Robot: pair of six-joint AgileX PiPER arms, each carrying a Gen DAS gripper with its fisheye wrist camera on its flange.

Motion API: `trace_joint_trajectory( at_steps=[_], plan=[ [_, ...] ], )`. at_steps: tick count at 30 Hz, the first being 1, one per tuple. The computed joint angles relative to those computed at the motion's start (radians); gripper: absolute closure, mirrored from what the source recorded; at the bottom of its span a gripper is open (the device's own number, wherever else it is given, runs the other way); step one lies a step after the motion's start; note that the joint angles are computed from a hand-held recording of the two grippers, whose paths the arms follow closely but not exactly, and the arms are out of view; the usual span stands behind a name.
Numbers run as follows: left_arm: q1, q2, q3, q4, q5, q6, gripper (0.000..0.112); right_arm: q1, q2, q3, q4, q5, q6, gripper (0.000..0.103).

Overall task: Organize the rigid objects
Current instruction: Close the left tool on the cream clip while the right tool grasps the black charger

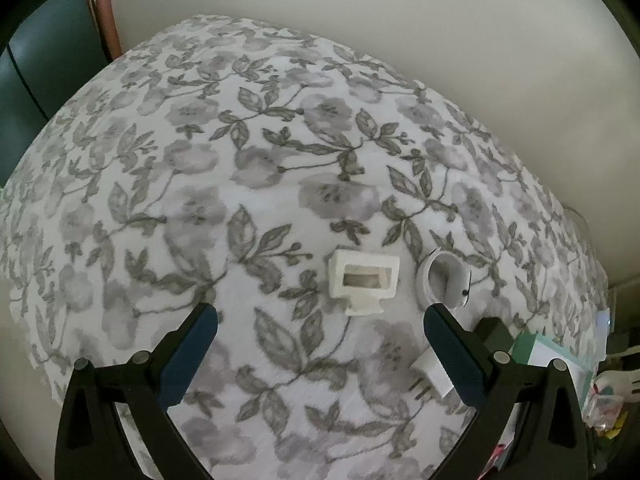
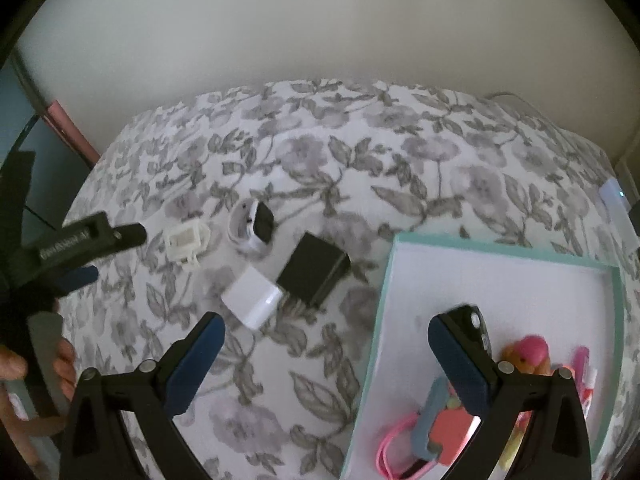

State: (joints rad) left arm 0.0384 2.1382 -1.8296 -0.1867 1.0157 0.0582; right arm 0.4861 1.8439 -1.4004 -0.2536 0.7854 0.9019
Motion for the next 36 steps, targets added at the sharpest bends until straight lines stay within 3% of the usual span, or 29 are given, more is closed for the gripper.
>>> trace_joint_trajectory(
  at_steps=[11, 19, 26, 36],
  plan=[
    [-0.04, 0.131, -0.15, 0.004, 0.03, -0.013, 0.01, -0.049, 0.159, -0.175, 0.076, 0.039, -0.106, 0.001],
    [-0.036, 0.216, -0.239, -0.004, 0.058, -0.025, 0.01, -0.06, 0.276, -0.265, 0.12, 0.061, -0.171, 0.009],
    [-0.047, 0.247, -0.249, -0.008, 0.057, -0.017, 0.01, -0.069, 0.328, -0.303, 0.13, 0.068, -0.184, 0.016],
    [-0.064, 0.28, -0.28, 0.014, 0.052, -0.022, 0.013, -0.101, 0.34, -0.287, 0.207, 0.011, -0.185, 0.022]
  ],
)
